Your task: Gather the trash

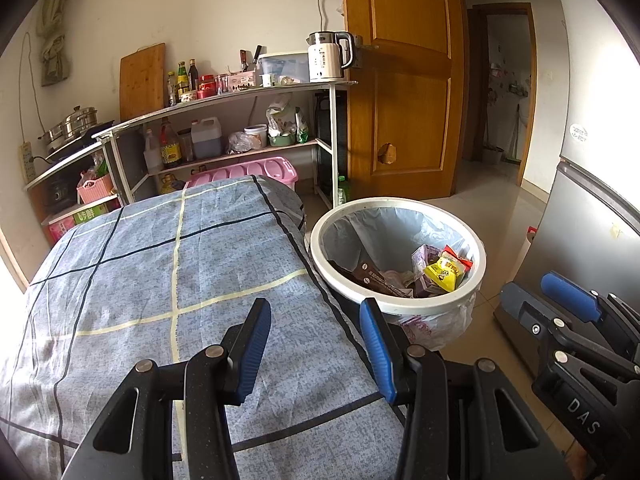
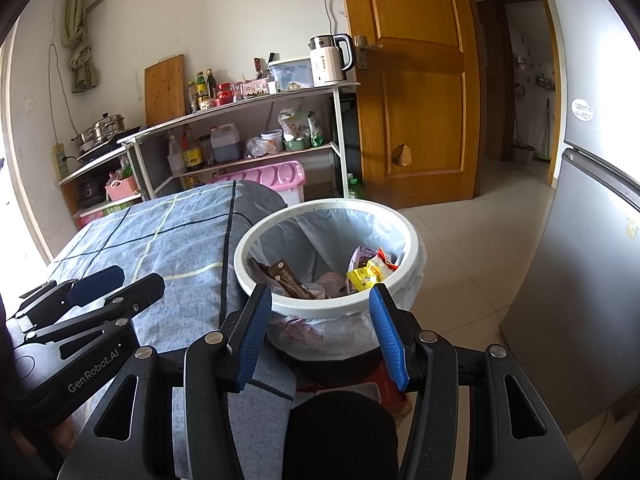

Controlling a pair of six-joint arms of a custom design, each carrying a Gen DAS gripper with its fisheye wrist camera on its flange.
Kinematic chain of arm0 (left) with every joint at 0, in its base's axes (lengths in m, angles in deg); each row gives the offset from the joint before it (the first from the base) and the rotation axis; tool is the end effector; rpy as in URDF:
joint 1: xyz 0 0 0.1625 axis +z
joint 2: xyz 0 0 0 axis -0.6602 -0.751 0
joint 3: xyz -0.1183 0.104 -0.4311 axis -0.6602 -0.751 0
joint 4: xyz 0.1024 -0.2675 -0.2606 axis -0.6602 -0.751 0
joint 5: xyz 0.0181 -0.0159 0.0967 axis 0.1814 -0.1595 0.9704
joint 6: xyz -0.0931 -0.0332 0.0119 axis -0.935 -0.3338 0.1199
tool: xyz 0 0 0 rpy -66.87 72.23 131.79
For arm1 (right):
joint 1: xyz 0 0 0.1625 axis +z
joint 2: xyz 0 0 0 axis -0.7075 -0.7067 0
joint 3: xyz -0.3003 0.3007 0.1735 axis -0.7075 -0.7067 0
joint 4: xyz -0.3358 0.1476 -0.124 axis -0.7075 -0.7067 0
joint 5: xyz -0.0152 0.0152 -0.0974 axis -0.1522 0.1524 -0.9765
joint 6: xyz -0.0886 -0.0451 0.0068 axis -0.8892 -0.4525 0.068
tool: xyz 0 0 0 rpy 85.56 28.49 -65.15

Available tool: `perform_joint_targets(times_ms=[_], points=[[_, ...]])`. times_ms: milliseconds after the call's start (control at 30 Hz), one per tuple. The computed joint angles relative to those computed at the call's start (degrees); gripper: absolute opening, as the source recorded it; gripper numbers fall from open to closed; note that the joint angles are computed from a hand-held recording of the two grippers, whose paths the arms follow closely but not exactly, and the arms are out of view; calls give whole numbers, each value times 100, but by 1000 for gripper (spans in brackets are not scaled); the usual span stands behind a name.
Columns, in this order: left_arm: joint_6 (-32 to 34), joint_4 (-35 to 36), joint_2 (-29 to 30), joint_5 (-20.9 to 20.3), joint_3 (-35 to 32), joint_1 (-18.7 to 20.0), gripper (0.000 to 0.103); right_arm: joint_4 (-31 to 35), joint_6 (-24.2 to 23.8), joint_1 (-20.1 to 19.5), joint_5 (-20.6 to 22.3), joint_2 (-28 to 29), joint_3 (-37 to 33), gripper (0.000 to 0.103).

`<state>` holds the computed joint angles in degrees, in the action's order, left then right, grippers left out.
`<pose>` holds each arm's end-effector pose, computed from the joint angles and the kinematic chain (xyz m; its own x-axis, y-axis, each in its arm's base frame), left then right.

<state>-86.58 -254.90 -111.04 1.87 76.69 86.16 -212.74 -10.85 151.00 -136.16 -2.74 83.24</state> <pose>-0.1222 -0.4336 0.1217 -0.6816 -0.0180 -0.7315 0.5835 0.5898 -0.5583 0.2155 -0.4375 0.0290 -0.7730 -0.1494 0.6165 -0.5834 0.5492 -0.5984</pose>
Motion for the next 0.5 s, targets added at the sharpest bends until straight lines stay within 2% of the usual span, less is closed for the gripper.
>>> perform_joint_targets(times_ms=[500], points=[[64, -46, 31, -40, -18, 30, 46, 11, 12, 0, 1, 15, -9, 52]])
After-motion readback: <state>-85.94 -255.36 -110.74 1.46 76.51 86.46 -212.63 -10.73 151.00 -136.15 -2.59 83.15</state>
